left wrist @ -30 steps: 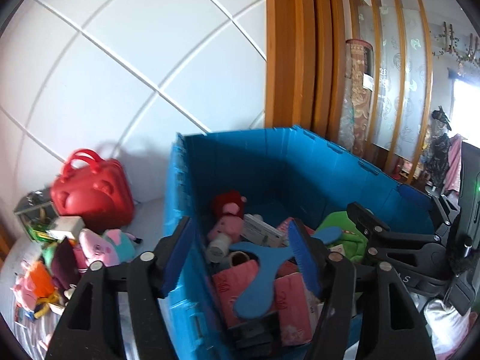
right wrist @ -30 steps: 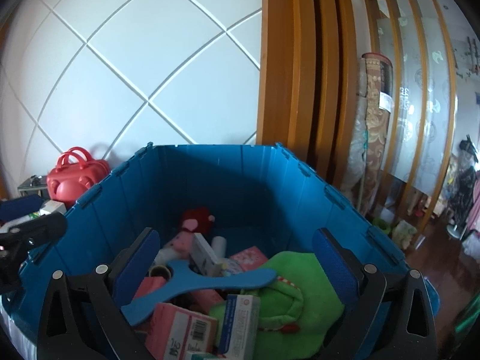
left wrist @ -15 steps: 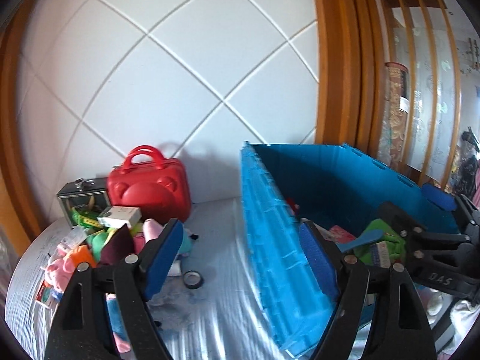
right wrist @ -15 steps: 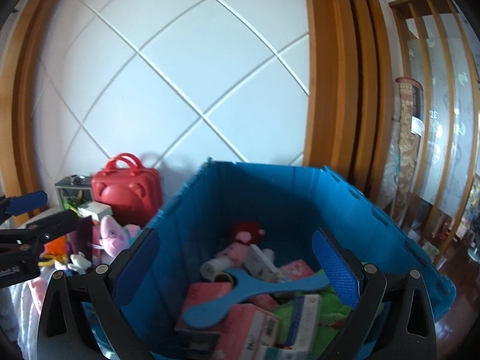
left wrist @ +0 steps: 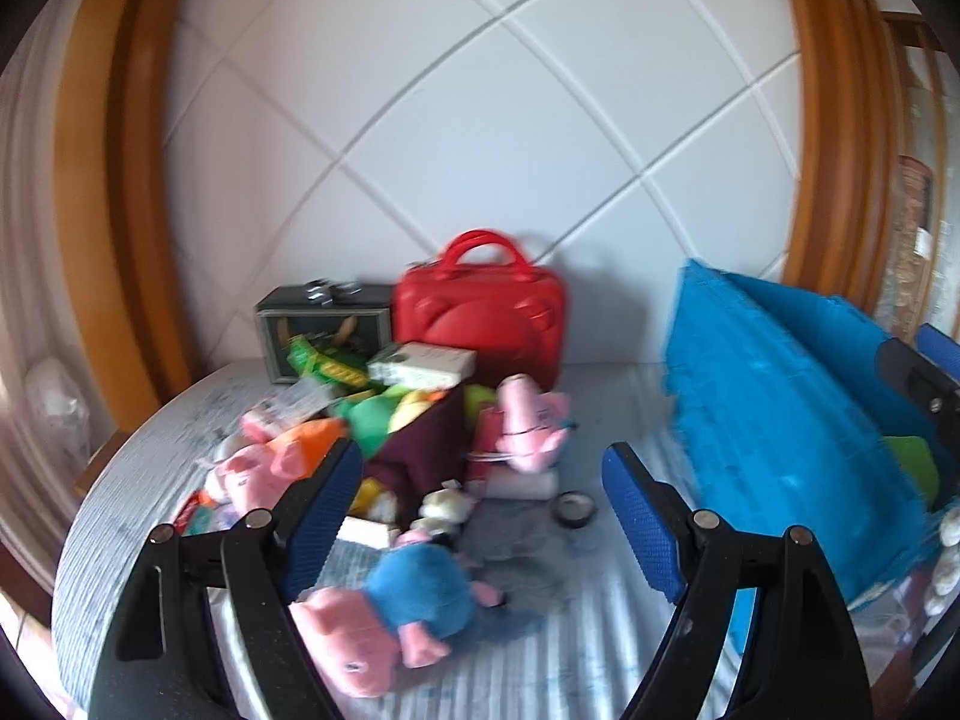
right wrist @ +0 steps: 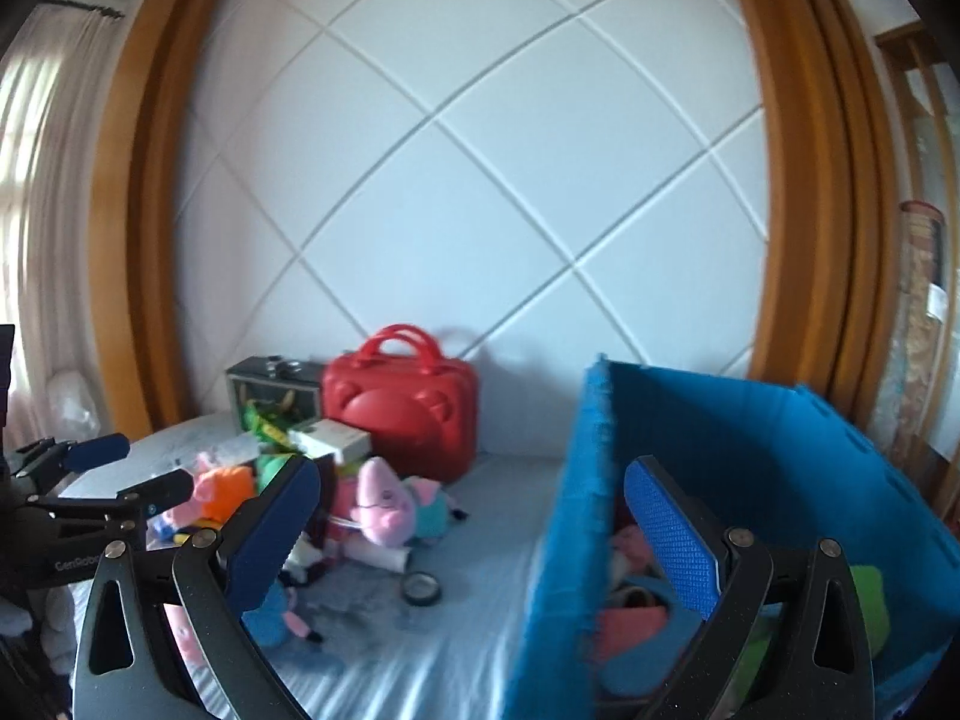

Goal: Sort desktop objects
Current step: 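Move both tools back toward the plush heap, then grasp the Tylenol box with the left tool while the right grasps the black tape roll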

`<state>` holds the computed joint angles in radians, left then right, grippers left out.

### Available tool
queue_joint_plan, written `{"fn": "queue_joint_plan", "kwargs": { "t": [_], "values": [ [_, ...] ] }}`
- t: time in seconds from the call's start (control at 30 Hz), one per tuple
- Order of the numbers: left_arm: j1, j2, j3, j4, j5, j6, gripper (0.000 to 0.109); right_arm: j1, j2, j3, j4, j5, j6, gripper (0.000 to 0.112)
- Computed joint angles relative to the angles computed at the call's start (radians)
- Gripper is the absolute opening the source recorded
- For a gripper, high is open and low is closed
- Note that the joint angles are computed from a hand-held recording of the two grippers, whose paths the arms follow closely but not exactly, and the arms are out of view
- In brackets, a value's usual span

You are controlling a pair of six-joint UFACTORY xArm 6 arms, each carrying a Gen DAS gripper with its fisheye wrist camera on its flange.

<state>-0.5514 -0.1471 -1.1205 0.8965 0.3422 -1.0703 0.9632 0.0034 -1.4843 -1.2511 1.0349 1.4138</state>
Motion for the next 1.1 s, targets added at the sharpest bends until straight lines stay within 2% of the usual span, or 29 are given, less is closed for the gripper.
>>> {"fn": "queue_joint_plan", "kwargs": {
  "t": [0.13,0.33,0.57,0.83,0.93,1.0,1.1],
  "values": [
    [0.127,-0.020,0.079,-0.061,-0.006,0.045,0.082,-0.034,0.144,-0.141,0.106,-0.064,-0.071,0.103],
    [0.313,0.020,0.145,-0.205,-0.031,0.181,0.082,-0.073,0.312,-0.286,0.262,-0.073,-0.144,0.103],
    [0.433,0.130,0.133,-0.321,-0.026,0.308,0.082,-0.127,0.435,-0.369,0.427,-0.057,-0.213,0.103],
    [0.564,0.361,-0.047,-0.483,0.040,0.510,0.082,-0.188,0.608,-0.542,0.602,0.013,-0.314,0.103],
    [0.577,0.457,-0.149,-0.517,0.071,0.589,0.082,-0.219,0.689,-0.627,0.678,0.038,-0.357,0.103],
    [0.576,0.522,-0.219,-0.583,0.084,0.688,0.082,-0.240,0.744,-0.688,0.723,0.062,-0.387,0.103],
    [0.563,0.625,-0.340,-0.640,0.152,0.806,0.082,-0.269,0.837,-0.805,0.778,0.126,-0.428,0.103]
  ]
}}
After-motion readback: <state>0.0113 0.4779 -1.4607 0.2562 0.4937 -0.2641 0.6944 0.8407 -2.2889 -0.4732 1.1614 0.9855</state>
